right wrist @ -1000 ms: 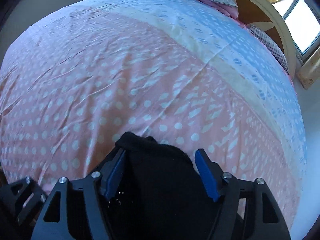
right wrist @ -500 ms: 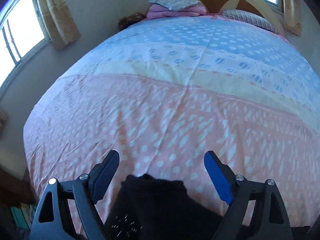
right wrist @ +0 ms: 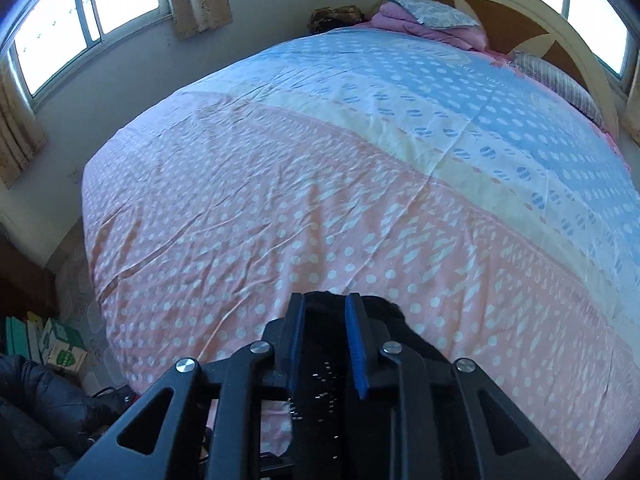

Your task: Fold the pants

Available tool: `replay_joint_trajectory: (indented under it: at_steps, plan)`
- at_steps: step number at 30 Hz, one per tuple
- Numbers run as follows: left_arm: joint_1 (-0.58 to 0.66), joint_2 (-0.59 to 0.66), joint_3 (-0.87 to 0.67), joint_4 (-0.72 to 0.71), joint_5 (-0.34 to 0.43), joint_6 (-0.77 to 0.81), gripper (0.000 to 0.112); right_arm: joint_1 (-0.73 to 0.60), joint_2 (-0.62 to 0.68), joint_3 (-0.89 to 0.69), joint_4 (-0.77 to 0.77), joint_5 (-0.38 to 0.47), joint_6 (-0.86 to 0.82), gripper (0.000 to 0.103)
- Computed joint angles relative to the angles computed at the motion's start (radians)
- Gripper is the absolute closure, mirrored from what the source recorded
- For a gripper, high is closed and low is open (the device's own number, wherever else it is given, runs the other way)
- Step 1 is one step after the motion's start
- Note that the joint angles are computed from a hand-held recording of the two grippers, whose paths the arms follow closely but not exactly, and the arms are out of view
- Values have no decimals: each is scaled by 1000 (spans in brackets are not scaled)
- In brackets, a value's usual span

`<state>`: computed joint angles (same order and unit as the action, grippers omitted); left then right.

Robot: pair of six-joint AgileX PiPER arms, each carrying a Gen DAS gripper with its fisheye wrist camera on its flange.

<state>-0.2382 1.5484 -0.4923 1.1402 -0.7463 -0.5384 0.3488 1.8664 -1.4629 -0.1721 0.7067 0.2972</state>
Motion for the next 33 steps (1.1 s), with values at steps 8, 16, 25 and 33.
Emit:
replay_joint_trajectory:
  at_steps: [8, 16, 25, 33]
  plan:
    - [-139, -34, 54, -238, 71, 222, 77, 171, 287, -296, -332, 383, -53, 42]
    - [-215, 10, -5, -320, 116, 264, 77, 18, 362, -452, -292, 450, 46, 80]
    - [-226, 11, -9, -320, 126, 265, 77, -202, 116, -130, 83, -3, 107, 80]
    - [28, 9, -63, 142, 42, -105, 66, -220, -96, 151, 232, -184, -36, 80]
